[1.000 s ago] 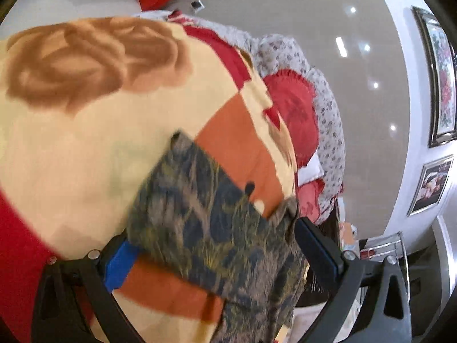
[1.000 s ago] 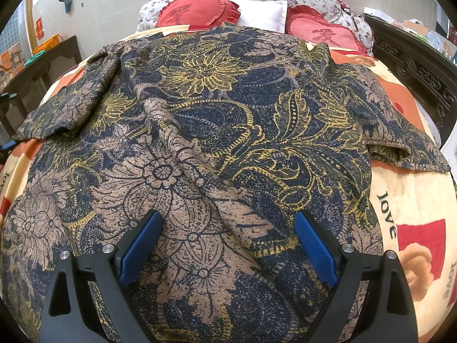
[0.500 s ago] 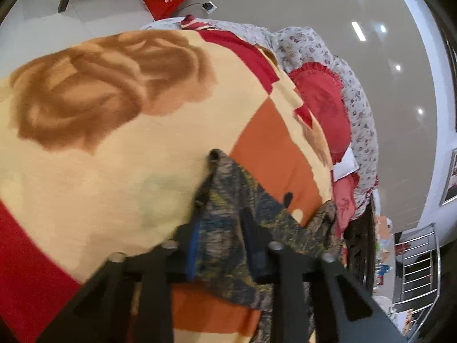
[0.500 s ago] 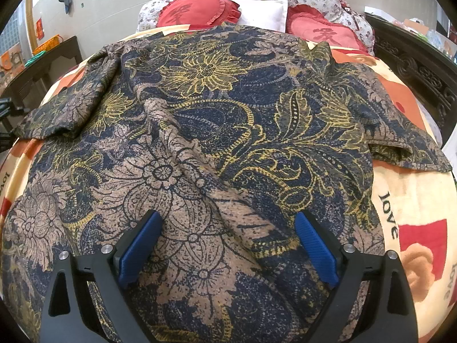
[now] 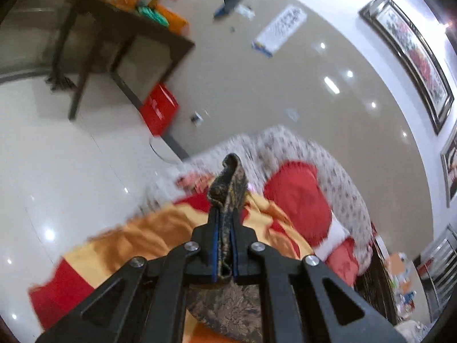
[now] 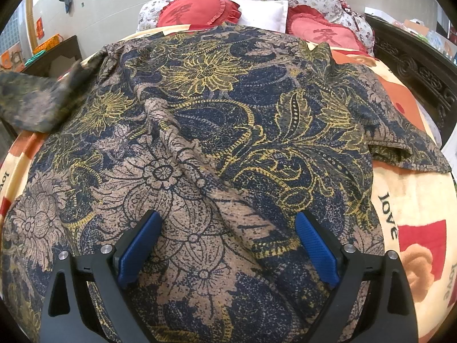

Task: Fold small clothes
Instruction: 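Carry the sleeve across the shirt body with the left tool and release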

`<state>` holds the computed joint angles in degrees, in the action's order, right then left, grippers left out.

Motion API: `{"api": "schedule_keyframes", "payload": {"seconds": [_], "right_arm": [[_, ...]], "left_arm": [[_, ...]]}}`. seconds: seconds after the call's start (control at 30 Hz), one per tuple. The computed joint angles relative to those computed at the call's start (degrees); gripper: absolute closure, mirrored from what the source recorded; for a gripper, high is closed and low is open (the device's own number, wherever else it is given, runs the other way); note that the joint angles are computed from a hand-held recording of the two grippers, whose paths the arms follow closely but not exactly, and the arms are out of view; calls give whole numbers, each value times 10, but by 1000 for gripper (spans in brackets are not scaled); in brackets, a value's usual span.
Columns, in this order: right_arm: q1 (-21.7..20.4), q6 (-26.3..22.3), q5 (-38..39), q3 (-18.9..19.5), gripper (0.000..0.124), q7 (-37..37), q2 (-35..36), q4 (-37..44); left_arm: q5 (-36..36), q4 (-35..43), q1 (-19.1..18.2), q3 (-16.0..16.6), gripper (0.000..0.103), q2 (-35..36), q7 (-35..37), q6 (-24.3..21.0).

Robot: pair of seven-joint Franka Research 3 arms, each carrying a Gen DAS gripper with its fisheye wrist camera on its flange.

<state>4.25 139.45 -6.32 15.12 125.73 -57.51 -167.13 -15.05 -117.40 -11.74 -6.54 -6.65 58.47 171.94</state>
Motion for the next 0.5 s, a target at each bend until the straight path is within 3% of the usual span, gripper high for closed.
{"api": "schedule_keyframes", "payload": {"seconds": [0.07, 0.17, 0.23, 0.4, 0.5], "right_arm": [[1, -1, 0, 1, 24, 1, -1, 0], [1, -2, -1, 0, 24, 1, -3, -2], [3, -6, 1, -1, 24, 1, -4, 1], [14, -52, 4, 3, 32, 7, -68, 2], [29, -86, 1, 18, 32, 3, -100, -2]], "left_arm": [[-6, -5, -2, 3, 97, -8, 1, 2], [-116, 11, -58, 26, 97, 0, 105, 7], [-187, 46, -84, 21, 97, 19, 184, -11], [-297, 173, -114, -55, 97, 107, 342, -72], [-269, 257, -133, -108, 97, 185, 343, -97]]}}
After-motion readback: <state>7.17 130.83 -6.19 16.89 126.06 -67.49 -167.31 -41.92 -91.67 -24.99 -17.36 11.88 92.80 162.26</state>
